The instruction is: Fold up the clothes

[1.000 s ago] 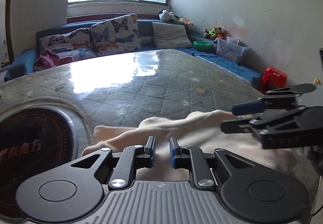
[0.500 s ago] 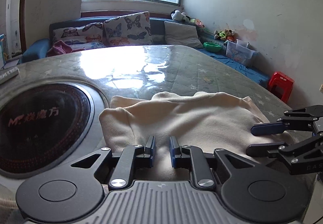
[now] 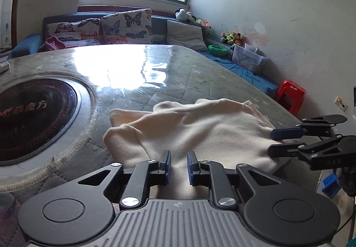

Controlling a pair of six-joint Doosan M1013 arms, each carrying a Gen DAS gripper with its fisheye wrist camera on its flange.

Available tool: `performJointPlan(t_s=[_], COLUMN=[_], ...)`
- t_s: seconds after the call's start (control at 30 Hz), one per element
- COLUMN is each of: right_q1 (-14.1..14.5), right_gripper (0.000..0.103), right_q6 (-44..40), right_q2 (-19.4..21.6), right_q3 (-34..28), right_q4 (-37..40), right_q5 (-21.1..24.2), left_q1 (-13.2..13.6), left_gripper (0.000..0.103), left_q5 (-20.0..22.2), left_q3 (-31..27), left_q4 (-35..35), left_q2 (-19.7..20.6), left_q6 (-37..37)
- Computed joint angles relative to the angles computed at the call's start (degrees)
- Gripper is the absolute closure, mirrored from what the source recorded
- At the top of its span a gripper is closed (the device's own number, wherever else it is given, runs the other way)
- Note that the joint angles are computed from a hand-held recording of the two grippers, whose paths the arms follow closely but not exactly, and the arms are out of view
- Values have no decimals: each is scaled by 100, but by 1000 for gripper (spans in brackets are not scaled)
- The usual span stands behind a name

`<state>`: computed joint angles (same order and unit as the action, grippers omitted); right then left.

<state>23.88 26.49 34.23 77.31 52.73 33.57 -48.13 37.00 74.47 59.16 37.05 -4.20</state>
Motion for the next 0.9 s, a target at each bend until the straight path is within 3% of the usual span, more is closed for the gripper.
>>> performJointPlan(t_s=[0.17, 0.43, 0.53, 0.7, 0.9], right_q1=[-71, -28, 4, 75, 106], right_gripper=[62, 62, 62, 62, 67], right_q6=[190, 85, 202, 1242, 1398], right_q2=[60, 136, 298, 673, 678], right_q3=[26, -213, -468, -1016, -1097], right_q4=[242, 209, 78, -885, -982], right_q5=[7, -192, -161, -84, -221], left_q1=[69, 70, 85, 138, 155], left_gripper=[86, 85, 85, 84, 84], left_q5=[63, 204, 231, 368, 218], left_q3=[55, -135, -193, -244, -301], left_q4=[113, 83, 19, -250, -130], left_q2=[-2, 68, 94, 115, 117], left_q6=[-270, 13, 92, 306, 342])
